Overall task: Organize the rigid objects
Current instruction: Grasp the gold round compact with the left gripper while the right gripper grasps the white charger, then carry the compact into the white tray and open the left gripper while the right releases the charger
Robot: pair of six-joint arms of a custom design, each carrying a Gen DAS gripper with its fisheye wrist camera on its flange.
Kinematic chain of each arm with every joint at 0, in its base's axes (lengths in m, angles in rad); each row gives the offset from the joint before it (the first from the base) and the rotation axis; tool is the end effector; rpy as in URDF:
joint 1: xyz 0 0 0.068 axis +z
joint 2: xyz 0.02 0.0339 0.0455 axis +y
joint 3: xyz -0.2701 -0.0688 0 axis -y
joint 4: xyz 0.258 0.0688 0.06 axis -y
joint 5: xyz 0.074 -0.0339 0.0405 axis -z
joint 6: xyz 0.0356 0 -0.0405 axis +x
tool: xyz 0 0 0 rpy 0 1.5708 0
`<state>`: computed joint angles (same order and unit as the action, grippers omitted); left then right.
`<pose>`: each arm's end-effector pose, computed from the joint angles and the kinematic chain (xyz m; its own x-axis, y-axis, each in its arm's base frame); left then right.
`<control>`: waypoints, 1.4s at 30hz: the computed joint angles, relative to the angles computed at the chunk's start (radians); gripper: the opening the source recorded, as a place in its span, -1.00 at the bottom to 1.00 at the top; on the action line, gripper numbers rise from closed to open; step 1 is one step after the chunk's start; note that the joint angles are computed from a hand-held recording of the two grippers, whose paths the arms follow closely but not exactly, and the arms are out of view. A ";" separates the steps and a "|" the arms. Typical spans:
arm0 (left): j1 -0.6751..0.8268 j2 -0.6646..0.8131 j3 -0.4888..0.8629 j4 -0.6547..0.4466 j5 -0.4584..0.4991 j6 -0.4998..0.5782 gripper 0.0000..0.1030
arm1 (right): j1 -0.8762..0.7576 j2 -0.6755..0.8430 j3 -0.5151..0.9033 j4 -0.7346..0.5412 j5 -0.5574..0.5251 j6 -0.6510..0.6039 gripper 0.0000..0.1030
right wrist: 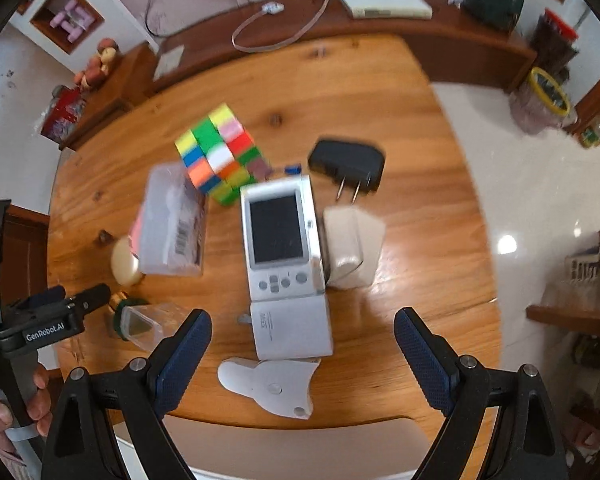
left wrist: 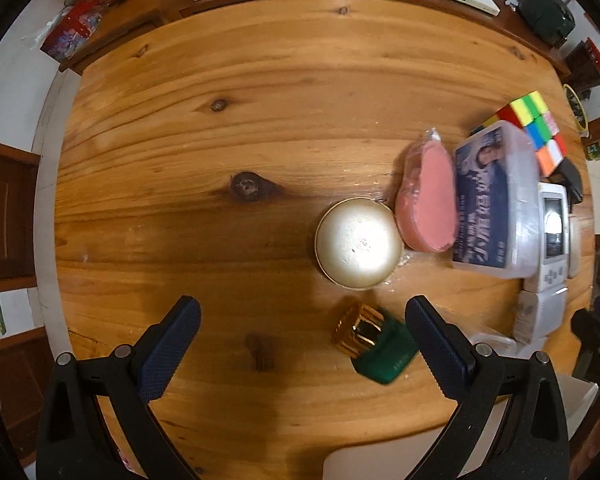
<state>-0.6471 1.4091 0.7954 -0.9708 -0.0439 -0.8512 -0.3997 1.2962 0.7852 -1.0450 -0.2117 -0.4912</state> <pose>0.1769 -0.1317 0.1710 -0.9791 -0.2019 -0.0240 -0.2027 0.9785 0.0392 0.1897 -0.0720 0.1908 -0.9903 -0.0823 -0.1121 -0.1015 0.9787 0.1783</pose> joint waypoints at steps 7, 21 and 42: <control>0.018 0.021 -0.005 0.029 0.030 -0.007 0.98 | 0.049 0.057 -0.072 0.081 0.029 0.045 0.81; 0.113 0.104 -0.028 0.137 0.045 0.073 0.98 | 0.232 0.033 -0.163 0.158 0.140 0.073 0.73; 0.133 0.132 -0.046 0.257 0.000 0.049 0.13 | 0.238 -0.003 -0.182 0.161 0.148 0.096 0.09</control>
<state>-0.5141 1.5412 0.7494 -0.7137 -0.0437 -0.8027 -0.1616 1.2935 0.6028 -0.8840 -0.0638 -0.3953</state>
